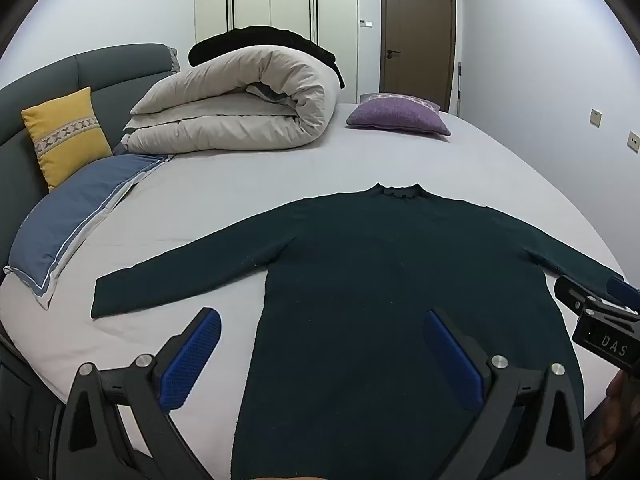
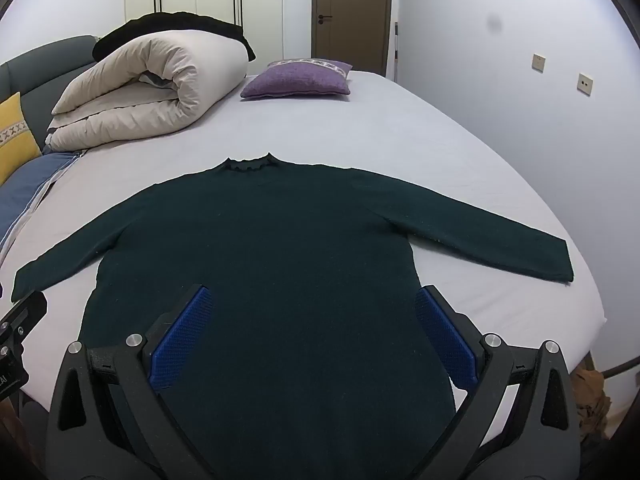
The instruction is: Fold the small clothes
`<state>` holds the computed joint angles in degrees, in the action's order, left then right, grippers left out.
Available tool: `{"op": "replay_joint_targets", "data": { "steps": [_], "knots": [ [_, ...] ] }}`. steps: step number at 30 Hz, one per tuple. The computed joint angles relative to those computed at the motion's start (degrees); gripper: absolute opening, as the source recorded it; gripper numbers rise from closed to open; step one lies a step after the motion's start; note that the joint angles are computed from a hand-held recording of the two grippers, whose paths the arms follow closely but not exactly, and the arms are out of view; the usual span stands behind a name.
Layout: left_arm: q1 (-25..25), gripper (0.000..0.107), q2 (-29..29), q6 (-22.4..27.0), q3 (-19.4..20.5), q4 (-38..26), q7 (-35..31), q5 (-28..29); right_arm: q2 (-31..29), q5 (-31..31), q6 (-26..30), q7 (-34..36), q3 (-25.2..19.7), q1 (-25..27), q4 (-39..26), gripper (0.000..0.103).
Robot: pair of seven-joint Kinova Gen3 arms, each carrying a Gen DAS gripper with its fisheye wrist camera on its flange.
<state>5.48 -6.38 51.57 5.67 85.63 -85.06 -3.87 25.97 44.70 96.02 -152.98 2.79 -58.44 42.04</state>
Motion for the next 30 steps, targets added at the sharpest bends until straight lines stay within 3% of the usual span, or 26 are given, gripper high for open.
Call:
{"op": "replay_joint_targets", "data": {
  "steps": [30],
  "knots": [
    [-0.79,0.103,-0.59,0.02,-0.63,-0.12,-1.44,1.62,0.43,-0.12,0.56,0.38,0.02,-0.48,-0.46,0.103]
  ]
}}
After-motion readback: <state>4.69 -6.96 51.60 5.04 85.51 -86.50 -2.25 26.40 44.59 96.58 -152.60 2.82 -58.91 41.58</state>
